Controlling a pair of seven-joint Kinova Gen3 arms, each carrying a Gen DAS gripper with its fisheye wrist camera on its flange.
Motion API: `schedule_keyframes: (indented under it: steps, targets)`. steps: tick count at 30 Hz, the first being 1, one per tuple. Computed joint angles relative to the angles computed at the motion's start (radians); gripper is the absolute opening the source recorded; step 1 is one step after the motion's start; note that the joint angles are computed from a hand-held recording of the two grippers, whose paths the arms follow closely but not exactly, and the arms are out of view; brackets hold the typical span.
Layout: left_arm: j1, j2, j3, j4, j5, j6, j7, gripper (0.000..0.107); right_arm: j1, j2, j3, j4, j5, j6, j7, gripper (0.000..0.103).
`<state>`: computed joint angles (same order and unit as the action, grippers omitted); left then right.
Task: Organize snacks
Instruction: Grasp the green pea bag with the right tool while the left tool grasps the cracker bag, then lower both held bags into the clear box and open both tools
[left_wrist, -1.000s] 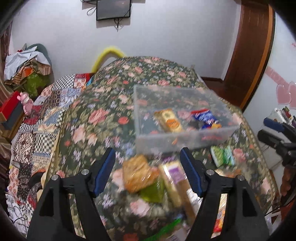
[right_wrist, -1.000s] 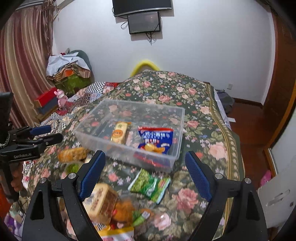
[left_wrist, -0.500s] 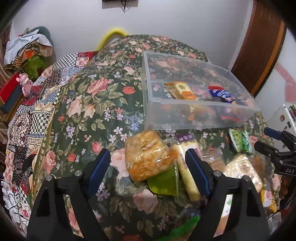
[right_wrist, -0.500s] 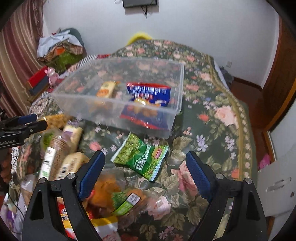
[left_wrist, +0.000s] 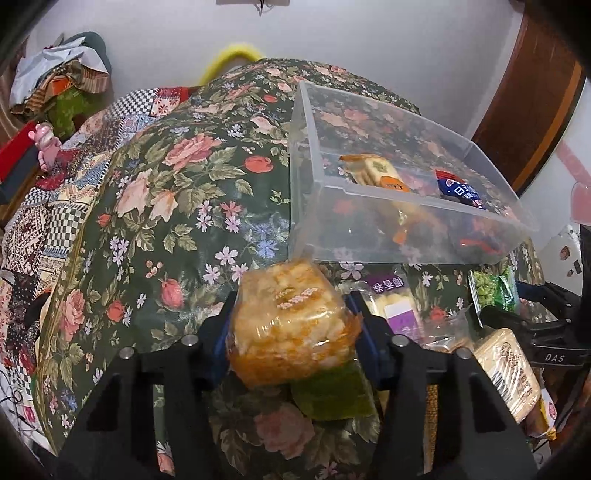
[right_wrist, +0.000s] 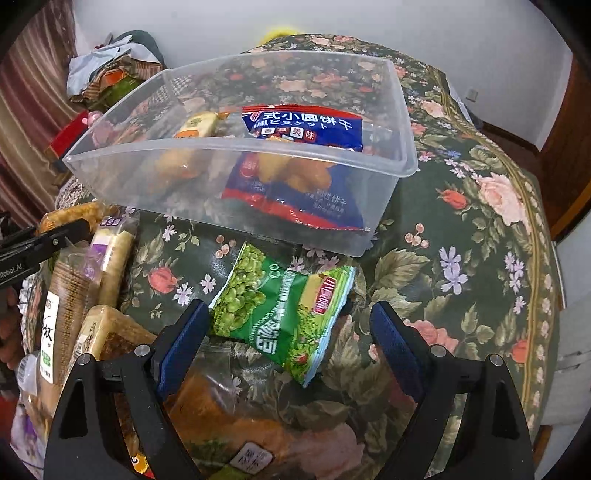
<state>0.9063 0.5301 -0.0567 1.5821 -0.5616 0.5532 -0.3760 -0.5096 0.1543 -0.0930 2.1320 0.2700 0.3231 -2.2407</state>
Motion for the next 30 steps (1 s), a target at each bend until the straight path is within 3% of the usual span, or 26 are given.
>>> schedule_keyframes:
  steps: [3,5,7,9,15,21,30]
  targets:
    - [0.009,-0.003,-0.005,0.003,-0.008,0.004,0.01,0.052,0.023,0.0,-0.012,0.011,-0.035,-0.023,0.03,0.084]
    - [0.012,-0.009,-0.006,0.009,-0.014,0.005,0.016,0.051,0.02,-0.003,-0.008,0.02,-0.038,-0.038,0.029,0.073]
    - [0.019,-0.016,-0.009,0.017,-0.025,0.01,0.025,0.049,-0.004,-0.016,0.01,0.028,-0.022,-0.039,0.015,0.051]
    - [0.027,-0.025,-0.012,0.025,-0.04,0.015,0.04,0.048,0.038,-0.019,-0.027,0.029,-0.067,-0.047,0.066,0.038]
    - [0.032,-0.058,0.001,0.048,-0.071,0.029,0.071,0.046,0.023,-0.063,-0.015,0.062,-0.058,-0.086,0.055,0.021]
    - [0.05,-0.1,0.017,0.067,-0.135,0.055,0.129,0.046,0.026,-0.118,-0.029,0.089,0.006,-0.094,-0.017,0.016]
    - [0.063,-0.156,0.068,0.072,-0.255,0.112,0.225,0.046,0.102,-0.197,-0.094,0.128,0.018,-0.129,-0.046,0.016]
